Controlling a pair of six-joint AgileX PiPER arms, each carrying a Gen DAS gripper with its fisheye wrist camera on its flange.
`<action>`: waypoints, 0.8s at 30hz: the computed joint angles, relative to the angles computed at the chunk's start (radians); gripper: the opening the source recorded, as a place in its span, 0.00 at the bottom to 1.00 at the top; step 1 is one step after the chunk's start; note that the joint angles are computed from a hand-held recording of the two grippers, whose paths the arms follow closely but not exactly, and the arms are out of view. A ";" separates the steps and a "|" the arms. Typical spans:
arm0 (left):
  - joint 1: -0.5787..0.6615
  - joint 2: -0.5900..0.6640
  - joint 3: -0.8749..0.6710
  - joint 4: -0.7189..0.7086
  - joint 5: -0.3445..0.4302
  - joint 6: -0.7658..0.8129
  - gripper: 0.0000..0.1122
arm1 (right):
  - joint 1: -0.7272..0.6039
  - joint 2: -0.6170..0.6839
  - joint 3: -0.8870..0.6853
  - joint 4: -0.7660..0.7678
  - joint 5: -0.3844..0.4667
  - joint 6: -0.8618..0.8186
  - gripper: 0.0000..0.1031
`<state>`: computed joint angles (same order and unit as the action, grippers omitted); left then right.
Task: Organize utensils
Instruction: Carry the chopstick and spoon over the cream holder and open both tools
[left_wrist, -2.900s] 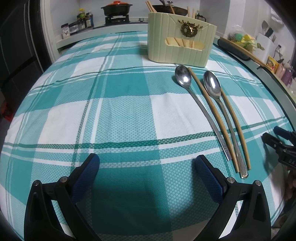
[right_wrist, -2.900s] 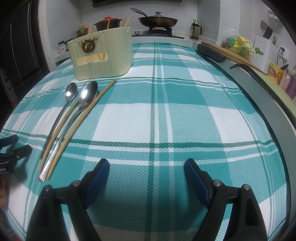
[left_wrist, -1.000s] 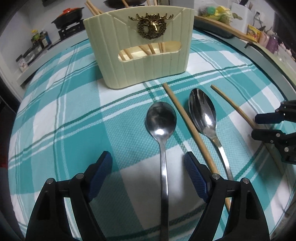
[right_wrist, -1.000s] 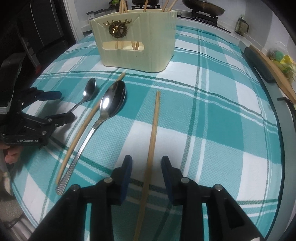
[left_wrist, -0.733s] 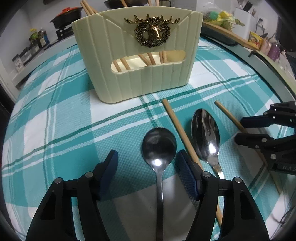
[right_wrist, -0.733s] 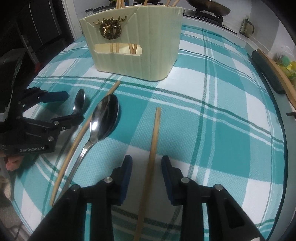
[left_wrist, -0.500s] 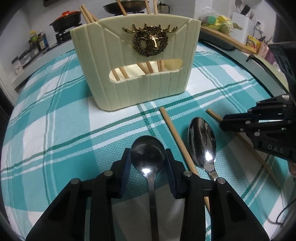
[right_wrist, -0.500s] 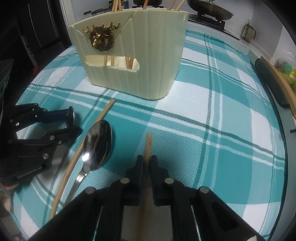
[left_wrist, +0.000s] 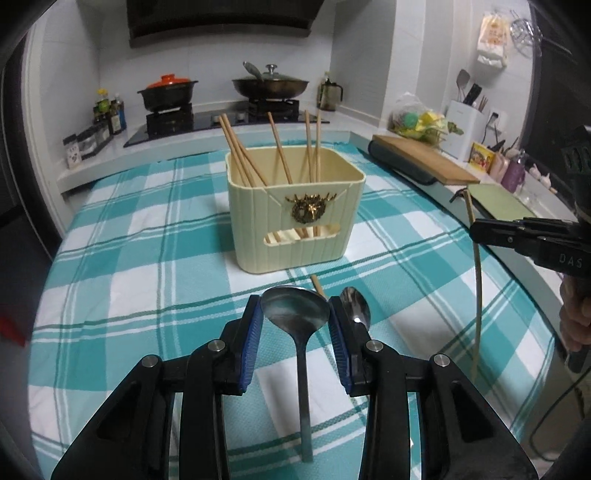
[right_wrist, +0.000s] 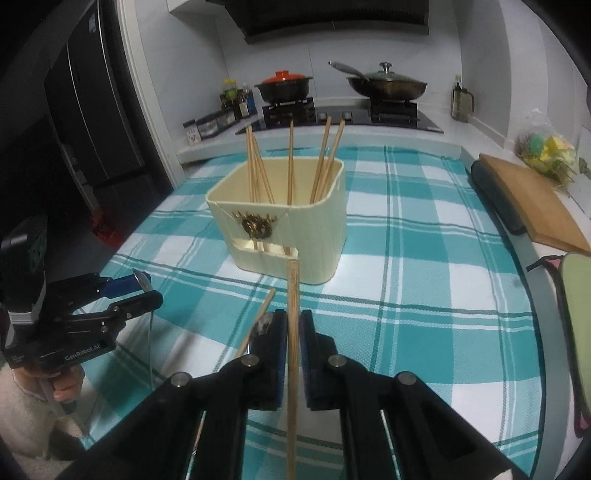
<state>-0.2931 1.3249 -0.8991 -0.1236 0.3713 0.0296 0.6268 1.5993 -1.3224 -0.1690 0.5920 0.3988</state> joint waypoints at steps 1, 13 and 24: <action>0.006 -0.024 0.009 -0.014 0.002 0.012 0.32 | 0.020 -0.028 0.014 -0.042 -0.002 0.041 0.07; 0.019 -0.193 0.024 -0.045 0.060 0.001 0.31 | 0.188 -0.174 0.081 -0.454 0.023 0.410 0.07; 0.097 -0.153 -0.193 -0.144 0.182 0.101 0.31 | 0.153 -0.140 -0.035 -0.459 0.030 0.369 0.07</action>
